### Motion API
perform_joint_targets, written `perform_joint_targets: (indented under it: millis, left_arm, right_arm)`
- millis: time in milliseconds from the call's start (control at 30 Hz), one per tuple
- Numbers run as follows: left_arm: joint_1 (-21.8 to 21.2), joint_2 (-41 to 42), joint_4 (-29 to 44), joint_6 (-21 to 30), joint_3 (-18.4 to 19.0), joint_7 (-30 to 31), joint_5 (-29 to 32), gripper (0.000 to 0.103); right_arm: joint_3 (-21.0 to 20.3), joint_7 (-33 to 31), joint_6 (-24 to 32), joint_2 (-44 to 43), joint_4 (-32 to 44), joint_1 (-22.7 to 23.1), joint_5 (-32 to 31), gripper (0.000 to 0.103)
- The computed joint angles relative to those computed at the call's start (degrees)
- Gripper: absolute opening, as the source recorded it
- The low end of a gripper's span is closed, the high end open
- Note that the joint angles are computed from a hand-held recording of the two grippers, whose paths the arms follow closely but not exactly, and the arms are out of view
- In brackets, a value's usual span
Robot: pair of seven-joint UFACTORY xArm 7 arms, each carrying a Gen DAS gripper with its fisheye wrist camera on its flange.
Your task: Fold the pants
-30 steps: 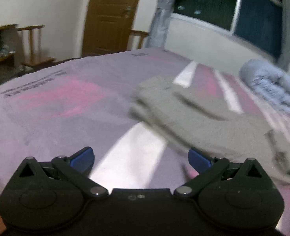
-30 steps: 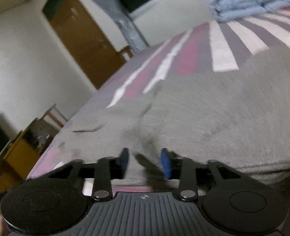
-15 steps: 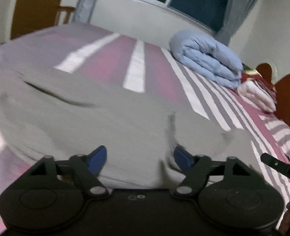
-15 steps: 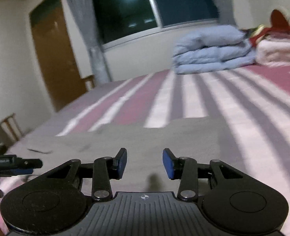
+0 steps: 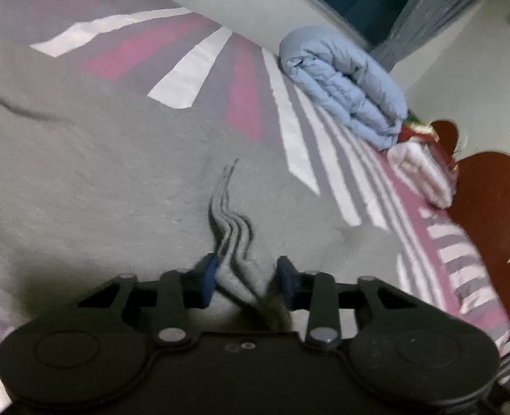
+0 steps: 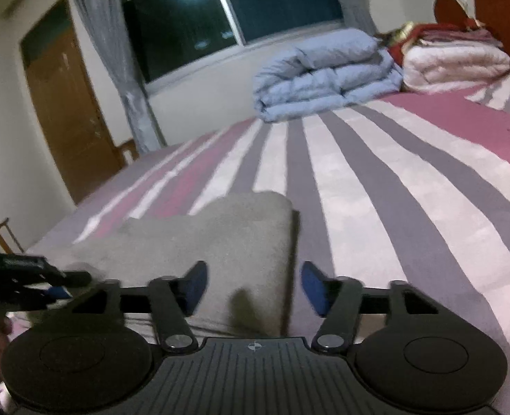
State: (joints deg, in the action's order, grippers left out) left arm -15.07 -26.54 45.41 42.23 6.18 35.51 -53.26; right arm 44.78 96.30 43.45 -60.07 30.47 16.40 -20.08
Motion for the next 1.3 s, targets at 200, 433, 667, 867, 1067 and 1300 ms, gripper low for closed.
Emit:
perform_joint_targets:
  millis: [200, 433, 667, 867, 1067, 1300]
  left_arm:
    - [-3.91, -11.12, -10.75, -14.32, -0.23, 11.36, -6.71, 0.011]
    - [-4.93, -10.21, -11.87, -15.45, 2.02, 7.52, -0.35, 0.028]
    - [-6.61, -9.53, -10.24, -15.24, 2.96, 5.13, 7.33, 0.048]
    - [-8.32, -4.77, -6.19, -18.94, 4.17, 5.25, 6.45, 0.054]
    - [-3.37, 1.46, -2.02, -23.33, 2.29, -0.56, 11.87, 0.065]
    - [1.31, 3.27, 0.46, -18.54, 2.65, -1.86, 16.75, 0.075]
  right_arm:
    - [-0.69, 1.08, 0.12, 1.81, -1.18, 1.90, 1.38, 0.064]
    - [0.05, 1.94, 2.62, 1.56, -0.20, 1.84, -0.49, 0.064]
    - [-1.46, -2.15, 6.05, 8.32, 2.64, 2.29, -0.19, 0.065]
    - [-1.76, -2.82, 3.63, 6.31, 3.69, -1.81, -6.51, 0.065]
    - [-4.33, -8.05, -7.40, 12.27, 5.20, -8.12, -11.25, 0.043]
    - [-9.39, -10.62, -9.40, 22.52, 5.92, -8.34, -9.72, 0.043]
